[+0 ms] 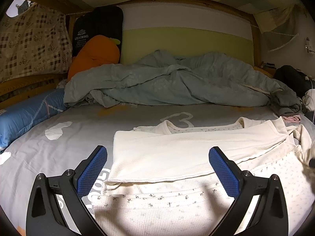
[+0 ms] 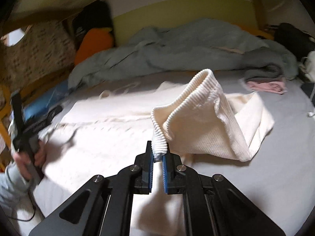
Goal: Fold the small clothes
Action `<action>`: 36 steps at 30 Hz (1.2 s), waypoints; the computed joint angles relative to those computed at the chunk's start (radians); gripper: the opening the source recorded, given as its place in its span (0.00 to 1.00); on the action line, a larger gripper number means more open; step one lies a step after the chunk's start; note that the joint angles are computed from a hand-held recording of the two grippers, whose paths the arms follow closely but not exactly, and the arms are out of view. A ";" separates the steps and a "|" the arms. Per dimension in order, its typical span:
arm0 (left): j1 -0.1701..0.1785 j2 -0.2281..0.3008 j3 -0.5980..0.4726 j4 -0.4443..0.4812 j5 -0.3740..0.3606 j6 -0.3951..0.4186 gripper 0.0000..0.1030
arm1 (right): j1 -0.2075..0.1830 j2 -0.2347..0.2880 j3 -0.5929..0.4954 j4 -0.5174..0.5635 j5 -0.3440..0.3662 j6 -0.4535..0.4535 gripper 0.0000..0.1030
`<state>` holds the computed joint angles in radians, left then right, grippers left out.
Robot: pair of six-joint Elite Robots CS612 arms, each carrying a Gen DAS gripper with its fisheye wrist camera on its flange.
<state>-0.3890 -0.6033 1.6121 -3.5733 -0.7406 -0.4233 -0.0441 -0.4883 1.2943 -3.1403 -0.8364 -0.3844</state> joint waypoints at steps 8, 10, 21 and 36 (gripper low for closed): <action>0.000 0.006 -0.003 -0.025 -0.004 0.015 1.00 | 0.011 -0.042 0.107 -0.052 0.039 -0.135 0.25; 0.000 0.007 -0.004 -0.024 -0.006 0.016 1.00 | 0.004 -0.051 0.118 -0.051 0.079 -0.139 0.43; -0.058 -0.063 0.045 0.005 -0.214 -0.006 1.00 | -0.049 -0.093 0.104 -0.259 0.075 0.026 0.43; -0.100 0.004 -0.110 0.171 -0.502 -0.065 0.87 | -0.079 0.038 -0.211 -0.020 -0.185 0.258 0.43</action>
